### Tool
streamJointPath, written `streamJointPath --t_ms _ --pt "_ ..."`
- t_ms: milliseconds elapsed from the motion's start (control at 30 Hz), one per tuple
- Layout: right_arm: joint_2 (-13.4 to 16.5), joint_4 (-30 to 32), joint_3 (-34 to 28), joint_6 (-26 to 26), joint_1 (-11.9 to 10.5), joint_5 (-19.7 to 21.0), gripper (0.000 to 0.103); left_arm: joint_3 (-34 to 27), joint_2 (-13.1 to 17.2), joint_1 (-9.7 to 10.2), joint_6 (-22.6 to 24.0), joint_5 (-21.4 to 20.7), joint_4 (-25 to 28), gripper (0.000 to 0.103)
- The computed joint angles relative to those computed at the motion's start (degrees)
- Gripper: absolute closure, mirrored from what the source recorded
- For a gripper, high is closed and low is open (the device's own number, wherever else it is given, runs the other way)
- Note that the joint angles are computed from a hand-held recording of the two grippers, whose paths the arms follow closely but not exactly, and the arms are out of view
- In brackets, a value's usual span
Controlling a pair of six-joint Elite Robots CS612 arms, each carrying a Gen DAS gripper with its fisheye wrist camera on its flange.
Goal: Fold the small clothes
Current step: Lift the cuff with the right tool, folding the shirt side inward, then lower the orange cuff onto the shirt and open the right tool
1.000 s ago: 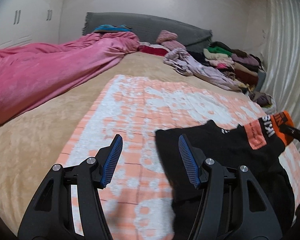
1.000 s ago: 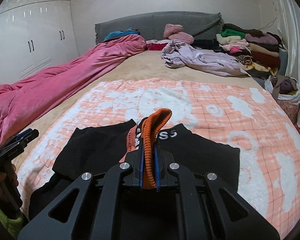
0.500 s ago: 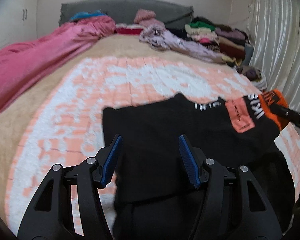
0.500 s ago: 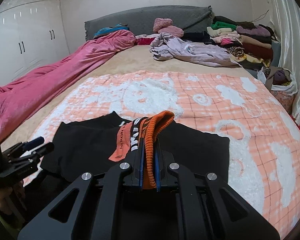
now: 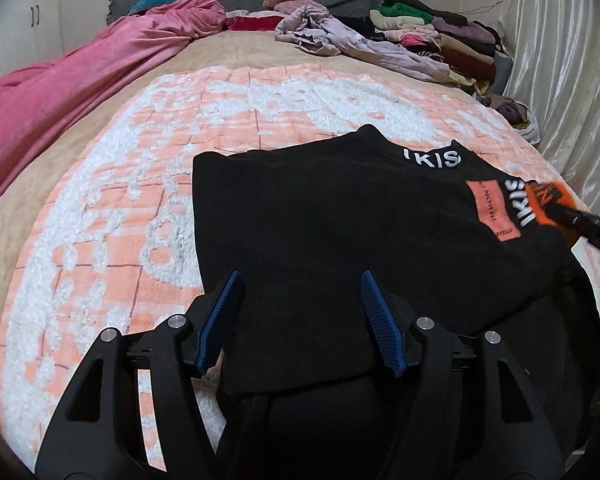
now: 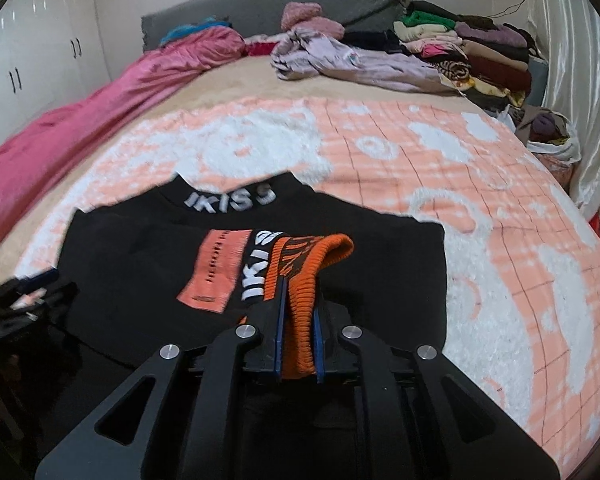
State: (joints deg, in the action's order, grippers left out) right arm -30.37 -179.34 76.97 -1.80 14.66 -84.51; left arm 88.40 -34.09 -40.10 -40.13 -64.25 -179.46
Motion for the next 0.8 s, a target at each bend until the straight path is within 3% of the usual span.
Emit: streamJointPath --t_ms 200,300,433,600,733,800 --pt "0.78 2.15 -0.48 1.29 -0.32 -2.2 0.088 0.34 -0.14 0.18 -0.09 -0.7 -0.66 0.049" --pt "0.73 1.35 -0.2 1.38 -0.22 -4.51 0.078 0.69 -0.28 0.31 -0.42 -1.29 -1.5 0.049" --pt "0.06 0.48 0.97 3.06 -0.88 -2.76 0.075 2.1 -1.08 0.47 -1.47 -1.23 -3.52 0.049" --pt "-1.55 -2.69 3.94 4.33 -1.53 0.28 0.069 5.83 -3.11 0.62 -4.92 3.16 -8.47 0.049" --pt "-2.75 -5.17 6.07 2.67 -1.34 2.32 0.065 7.73 -4.44 -0.35 -3.31 9.75 -8.59 0.049" --pt "-3.11 -5.92 6.72 1.89 -1.16 3.62 0.064 8.2 -4.71 -0.49 -2.9 9.76 -9.72 0.049"
